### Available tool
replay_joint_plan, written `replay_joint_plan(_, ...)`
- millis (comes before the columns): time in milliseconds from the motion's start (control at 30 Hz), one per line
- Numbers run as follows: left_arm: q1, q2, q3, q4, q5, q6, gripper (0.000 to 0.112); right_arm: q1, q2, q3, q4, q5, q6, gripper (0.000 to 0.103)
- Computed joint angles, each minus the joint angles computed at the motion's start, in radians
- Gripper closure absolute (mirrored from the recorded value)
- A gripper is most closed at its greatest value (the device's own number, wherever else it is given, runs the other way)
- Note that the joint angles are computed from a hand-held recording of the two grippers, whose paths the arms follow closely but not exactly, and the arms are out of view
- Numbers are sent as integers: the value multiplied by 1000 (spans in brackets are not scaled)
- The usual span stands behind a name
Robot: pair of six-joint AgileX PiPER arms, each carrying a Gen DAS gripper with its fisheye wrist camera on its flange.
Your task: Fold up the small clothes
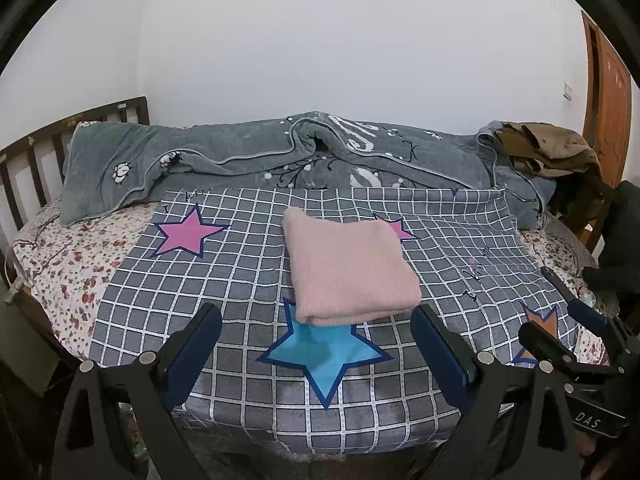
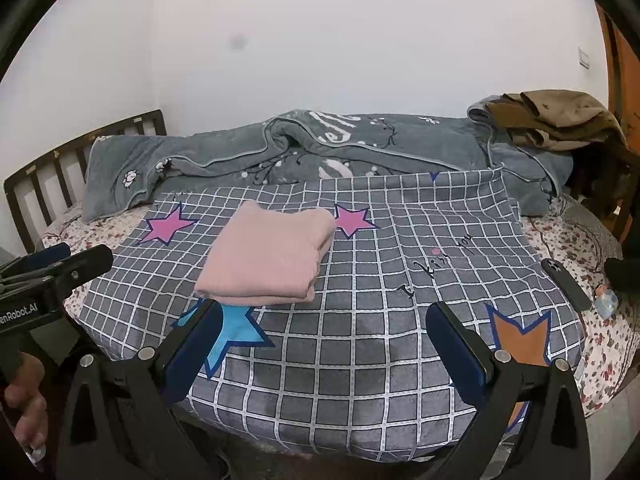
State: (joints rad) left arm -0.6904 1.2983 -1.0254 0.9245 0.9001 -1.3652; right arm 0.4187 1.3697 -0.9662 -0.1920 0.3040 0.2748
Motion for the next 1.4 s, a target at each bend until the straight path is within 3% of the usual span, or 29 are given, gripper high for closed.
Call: replay_joint_plan(1400,-14,-20,-3,-9,27,8,17,20,-38,6,16,23,6,3)
